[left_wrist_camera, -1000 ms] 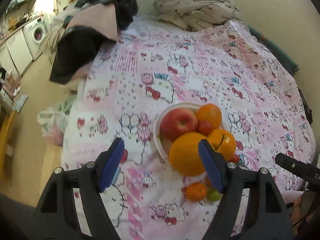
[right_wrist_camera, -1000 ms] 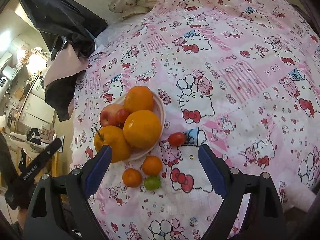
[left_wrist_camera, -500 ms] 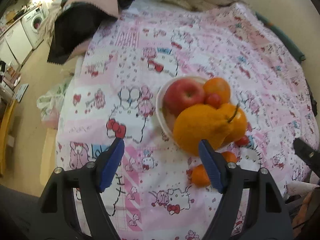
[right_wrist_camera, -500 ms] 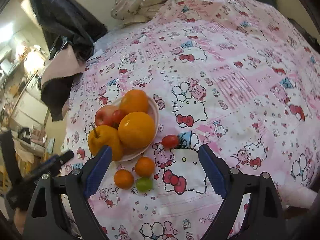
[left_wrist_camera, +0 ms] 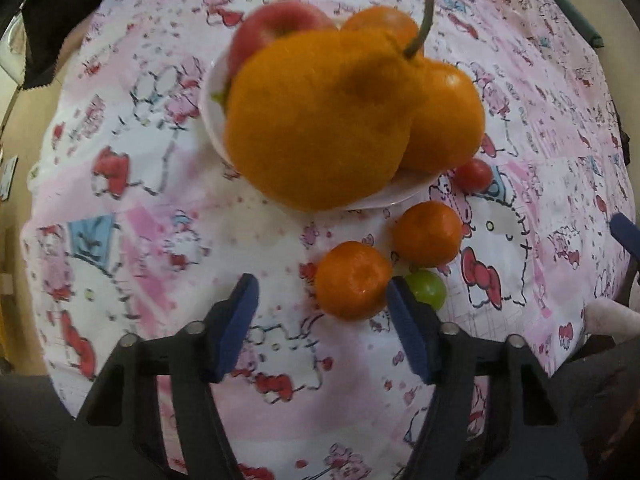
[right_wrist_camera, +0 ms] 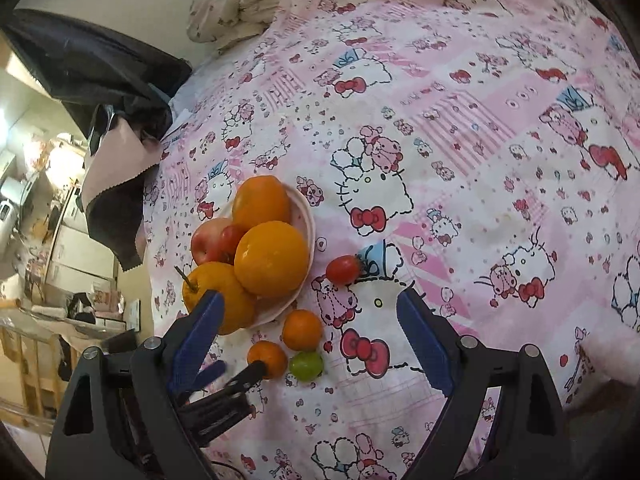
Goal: Organize fruits
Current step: 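Lower the left tool onto a small mandarin and close it, then lift the mandarin with the left tool while the right tool grasps a red tomato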
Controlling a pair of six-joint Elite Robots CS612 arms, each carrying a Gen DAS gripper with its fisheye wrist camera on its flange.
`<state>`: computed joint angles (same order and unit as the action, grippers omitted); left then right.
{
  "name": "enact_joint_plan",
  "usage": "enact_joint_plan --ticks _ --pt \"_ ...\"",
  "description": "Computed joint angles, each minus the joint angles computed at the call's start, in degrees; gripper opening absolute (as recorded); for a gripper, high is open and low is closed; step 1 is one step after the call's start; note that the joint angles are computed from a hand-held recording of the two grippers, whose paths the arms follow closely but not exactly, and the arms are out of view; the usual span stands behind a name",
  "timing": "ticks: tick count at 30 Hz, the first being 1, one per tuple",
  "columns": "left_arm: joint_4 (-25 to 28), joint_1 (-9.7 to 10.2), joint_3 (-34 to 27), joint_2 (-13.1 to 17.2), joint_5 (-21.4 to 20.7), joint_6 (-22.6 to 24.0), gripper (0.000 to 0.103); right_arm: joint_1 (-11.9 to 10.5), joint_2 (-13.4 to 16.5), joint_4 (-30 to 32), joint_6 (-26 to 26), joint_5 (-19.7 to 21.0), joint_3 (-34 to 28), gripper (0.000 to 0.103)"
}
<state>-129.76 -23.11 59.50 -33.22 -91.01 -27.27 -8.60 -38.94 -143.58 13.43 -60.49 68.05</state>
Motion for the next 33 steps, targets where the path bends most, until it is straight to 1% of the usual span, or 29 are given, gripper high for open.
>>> enact_joint_plan --ticks 2,4,6,8,9,10,11,13,14,16,19,21,23,25,27,28,30,31,32,33 --pt "-0.4 -0.10 -0.6 0.5 -0.9 -0.1 0.061 -0.1 0.0 0.2 0.3 0.3 0.0 0.090" --pt "0.4 -0.60 -1.4 1.0 -0.3 1.3 0.061 -0.1 0.1 0.3 0.2 0.2 -0.2 0.090" --pt "1.6 -0.77 -2.2 1.5 -0.2 1.6 0.061 -0.1 0.2 0.5 0.1 0.2 -0.3 0.090" --pt "2.4 -0.78 -3.2 2.1 -0.1 0.6 0.061 -0.1 0.2 0.8 0.4 0.3 -0.3 0.090" --pt "2.9 -0.62 -3.8 2.4 -0.7 0.0 0.060 -0.1 0.2 0.7 0.5 0.4 -0.3 0.090" --pt "3.3 -0.47 -4.2 2.6 -1.4 -0.3 0.056 -0.1 0.2 0.7 0.5 0.3 -0.3 0.090" --pt "3.8 -0.28 -4.6 2.8 -2.3 -0.7 0.054 0.0 0.2 0.6 0.4 0.1 -0.3 0.090" --pt "5.0 0.10 -5.4 3.3 -3.7 -1.7 0.054 0.0 0.2 0.8 0.4 0.0 -0.3 0.090" --pt "5.1 0.19 -5.5 3.3 -3.9 -2.0 0.048 0.0 0.2 1.0 0.5 0.0 -0.5 0.090" --pt "4.6 0.44 -5.3 3.3 -5.6 -1.7 0.040 0.0 0.3 1.1 0.8 -0.1 -0.6 0.090" --pt "4.1 0.53 -4.3 2.6 -5.8 -1.1 0.039 0.0 0.3 1.3 0.8 0.0 -0.7 0.090" --pt "3.2 0.85 -2.5 1.3 -5.9 -0.5 0.039 0.0 0.4 1.5 1.0 0.2 -0.8 0.090" --pt "2.6 0.89 -1.6 0.3 -5.1 0.5 0.039 -0.2 0.5 1.3 1.6 0.4 -0.8 0.090" --pt "2.2 1.01 0.0 -1.4 -3.8 1.2 0.039 -0.4 0.7 1.0 3.0 1.2 -0.9 0.090" --pt "2.6 1.68 -0.3 -1.8 -5.4 1.3 0.039 -0.9 1.2 0.7 5.9 2.6 -1.1 0.090" --pt "2.9 2.17 -0.1 -2.2 -7.1 1.2 0.039 -1.3 1.5 0.9 8.1 3.2 -1.3 0.090" --pt "2.6 2.80 0.9 -3.3 -8.2 0.8 0.039 -1.6 2.2 3.0 10.9 2.7 -2.2 0.090" --pt "2.0 3.03 1.5 -3.9 -8.0 0.9 0.039 -1.6 2.7 5.4 11.7 2.0 -3.3 0.090" --pt "1.6 3.17 1.7 -4.2 -7.6 1.1 0.039 -1.6 3.3 8.0 11.4 1.9 -4.5 0.089" --pt "1.1 3.28 2.3 -4.6 -6.9 1.1 0.039 -1.6 3.9 9.8 11.1 2.6 -5.4 0.086"
